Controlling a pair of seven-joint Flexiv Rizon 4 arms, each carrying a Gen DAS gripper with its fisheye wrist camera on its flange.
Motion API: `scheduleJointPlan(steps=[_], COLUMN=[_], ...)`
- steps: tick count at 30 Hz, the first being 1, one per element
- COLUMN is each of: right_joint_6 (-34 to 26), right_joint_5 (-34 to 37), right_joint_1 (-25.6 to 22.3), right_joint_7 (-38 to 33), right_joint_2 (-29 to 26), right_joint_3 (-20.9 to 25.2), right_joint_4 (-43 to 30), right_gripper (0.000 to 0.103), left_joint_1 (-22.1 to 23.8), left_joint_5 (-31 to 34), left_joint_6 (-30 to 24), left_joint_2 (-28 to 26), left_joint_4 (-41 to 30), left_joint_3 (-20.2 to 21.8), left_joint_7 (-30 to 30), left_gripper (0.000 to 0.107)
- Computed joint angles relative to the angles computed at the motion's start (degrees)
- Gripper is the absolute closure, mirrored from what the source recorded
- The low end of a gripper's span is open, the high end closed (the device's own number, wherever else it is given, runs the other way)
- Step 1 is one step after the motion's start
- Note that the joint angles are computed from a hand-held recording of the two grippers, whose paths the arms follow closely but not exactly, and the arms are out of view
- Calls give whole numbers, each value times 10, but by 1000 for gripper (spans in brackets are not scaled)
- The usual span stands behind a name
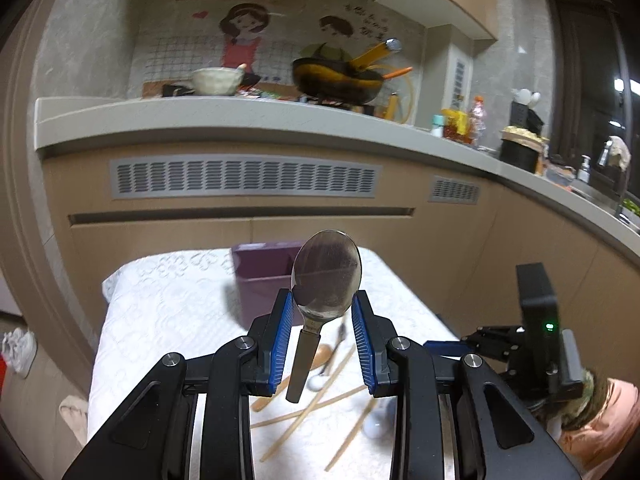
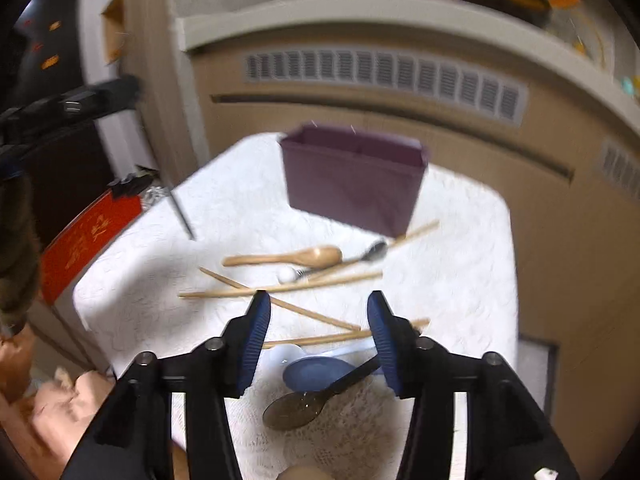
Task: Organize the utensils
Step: 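Lift the silver spoon with the left tool while the right tool grasps the small white ball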
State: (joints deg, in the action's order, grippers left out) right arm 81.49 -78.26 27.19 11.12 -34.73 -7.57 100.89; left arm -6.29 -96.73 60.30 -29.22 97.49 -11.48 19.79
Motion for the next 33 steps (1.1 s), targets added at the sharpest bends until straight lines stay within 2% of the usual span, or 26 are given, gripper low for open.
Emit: scheduleJointPlan(steps=[1,4,7,10,13,18,19,22,24,27,30,33], right_joint_6=[3,-18,-70,-114,-160,-192,-187,-108,-84,-105,-169,-210], right_joint_5=[12,131,262,334,343,419,419,376,358,382,397,437], right_joint_1=[-3,-14,-36,-42,-4,-16,-9,21,43,47,75,66], right_joint_7=[-3,-84,-151,-186,-149,-202,-211,-279,-317,-382,-387,-422], right_joint_2=[-11,-63,-121,-161,-162,-181,-178,-160,-152,-169,-191,-215], right_joint_3=[3,41,100,127,67,78,71,45,31,54,22,38], right_joint_4=[-10,-67,-143,-202,-216,-253,-249,-210,-192,-215,-252,-293], right_gripper=[55,55,55,55,55,61,61,64,65,70,70,70], left_joint_1=[0,8,16,23,35,54,58,64,65,66,65,63], left_joint_5=[2,12,1,-4,13,38,42,50,51,54,59,57], left_joint_6=[6,10,17,9,-15,-50,-56,-65,-64,-65,-58,-47], left_joint_2=[-9,-25,-34,-37,-42,-47,-48,-49,-51,-53,-53,-50], left_joint_4=[-7,-22,-31,-32,-34,-38,-39,-38,-39,-40,-38,-35], left_joint_3=[0,-2,-7,-8,-9,-16,-17,-19,-20,-22,-21,-20], left_joint_7=[-7,-30,-25,-13,-20,-49,-54,-59,-60,-69,-74,-73], left_gripper=[76,76,76,76,76,76,76,76,76,76,76,76])
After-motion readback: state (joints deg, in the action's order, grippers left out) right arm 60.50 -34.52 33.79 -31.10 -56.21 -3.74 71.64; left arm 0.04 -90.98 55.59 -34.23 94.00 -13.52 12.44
